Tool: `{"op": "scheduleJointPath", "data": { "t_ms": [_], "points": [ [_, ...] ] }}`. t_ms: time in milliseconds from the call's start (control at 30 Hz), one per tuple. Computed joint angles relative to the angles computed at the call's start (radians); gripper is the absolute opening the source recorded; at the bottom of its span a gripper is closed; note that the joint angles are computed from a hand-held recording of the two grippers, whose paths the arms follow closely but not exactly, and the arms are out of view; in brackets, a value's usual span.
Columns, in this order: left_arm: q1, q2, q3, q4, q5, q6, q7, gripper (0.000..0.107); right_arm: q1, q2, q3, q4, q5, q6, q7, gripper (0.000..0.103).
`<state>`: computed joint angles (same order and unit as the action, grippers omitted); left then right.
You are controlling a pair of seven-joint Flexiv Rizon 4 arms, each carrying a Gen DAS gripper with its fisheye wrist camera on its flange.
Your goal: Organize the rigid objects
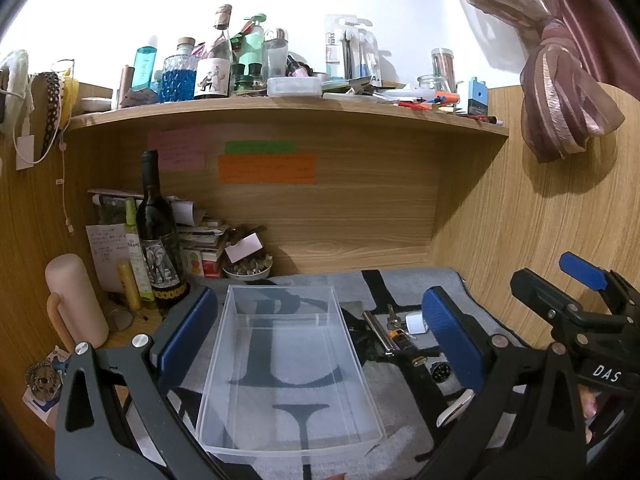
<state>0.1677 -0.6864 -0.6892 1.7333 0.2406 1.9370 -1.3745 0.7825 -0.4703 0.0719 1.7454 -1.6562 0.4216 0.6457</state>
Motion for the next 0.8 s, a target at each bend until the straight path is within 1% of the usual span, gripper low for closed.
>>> {"op": "scheduleJointPath", "data": {
  "t_ms": [367, 800],
  "points": [
    [-0.009, 0.001, 0.01, 0.0, -0.002, 0.002, -0.005, 0.103, 0.005, -0.004, -0.001, -0.009, 0.003, -0.001, -0.01, 0.103],
    [0.009, -0.015, -0.018, -0.001, 0.008, -0.007, 0.015, 0.103, 0.005, -0.005, -0.002, -0.01, 0.002, 0.001, -0.009, 0.103]
  ]
}}
